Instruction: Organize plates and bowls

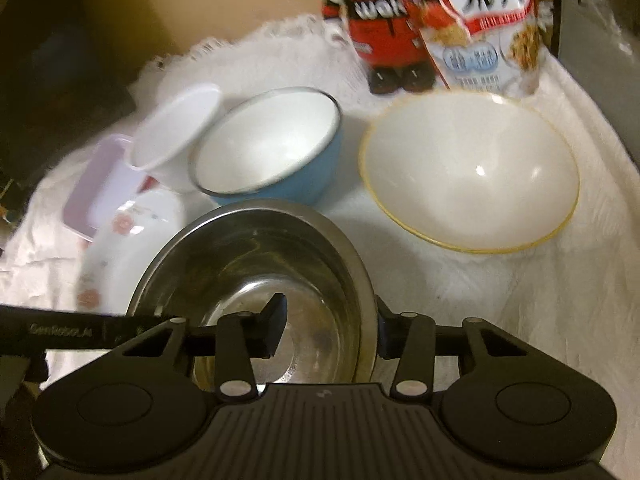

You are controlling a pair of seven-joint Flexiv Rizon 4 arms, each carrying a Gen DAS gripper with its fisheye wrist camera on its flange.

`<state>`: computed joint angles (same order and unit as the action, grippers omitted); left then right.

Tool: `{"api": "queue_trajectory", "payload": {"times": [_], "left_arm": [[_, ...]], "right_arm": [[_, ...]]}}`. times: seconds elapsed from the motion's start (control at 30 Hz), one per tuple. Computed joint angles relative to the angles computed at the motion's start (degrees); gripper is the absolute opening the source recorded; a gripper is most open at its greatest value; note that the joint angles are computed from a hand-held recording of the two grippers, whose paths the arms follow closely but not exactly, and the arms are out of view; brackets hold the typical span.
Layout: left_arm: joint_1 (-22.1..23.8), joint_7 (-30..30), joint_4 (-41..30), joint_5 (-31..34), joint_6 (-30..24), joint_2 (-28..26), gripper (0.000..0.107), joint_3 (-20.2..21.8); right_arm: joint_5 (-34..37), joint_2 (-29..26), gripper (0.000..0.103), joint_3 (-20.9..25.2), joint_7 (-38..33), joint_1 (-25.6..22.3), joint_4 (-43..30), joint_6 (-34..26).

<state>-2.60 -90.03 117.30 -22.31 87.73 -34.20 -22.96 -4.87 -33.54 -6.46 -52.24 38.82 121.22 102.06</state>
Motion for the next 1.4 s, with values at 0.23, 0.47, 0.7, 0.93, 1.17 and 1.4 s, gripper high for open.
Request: {"api": "queue_trajectory", "payload": {"times": [0.23,0.47,0.7,0.93,1.17,1.4], "left_arm": [[11.97,-1.56,7.98,2.31,9.98,4.00,0.022,-7.83],[2.90,-6.02,5.42,5.00,6.46,5.15,0.022,10.59],[5.67,-5.47,3.92,5.56,6.25,1.39,0.022,10.00],[5.04,-5.09,3.39,7.87,9.21,0.58,0.021,11.20],[3.78,-3.83,3.91,9.82,9.05,1.40,0.023,12.81],[9.38,-4.10,6.18,10.17,10.93,2.45,0.027,7.10]], "right_arm": [[-1.16,-0.78,0.045,-0.20,-0.57,3.20,-5.79,-0.81],[-7.95,-9.16,0.045,5.56,0.27,1.10,-20.12,-9.64],[-13.16,-13.57,0.047,7.19,1.74,0.31,-27.33,-16.71],[-15.10,-14.42,0.047,6.62,2.29,0.10,-27.68,-14.92],[-15.53,-14.68,0.047,6.38,2.97,0.08,-27.37,-13.73],[-13.26,-13.98,0.048,8.11,4.11,-1.35,-26.12,-11.94]]}}
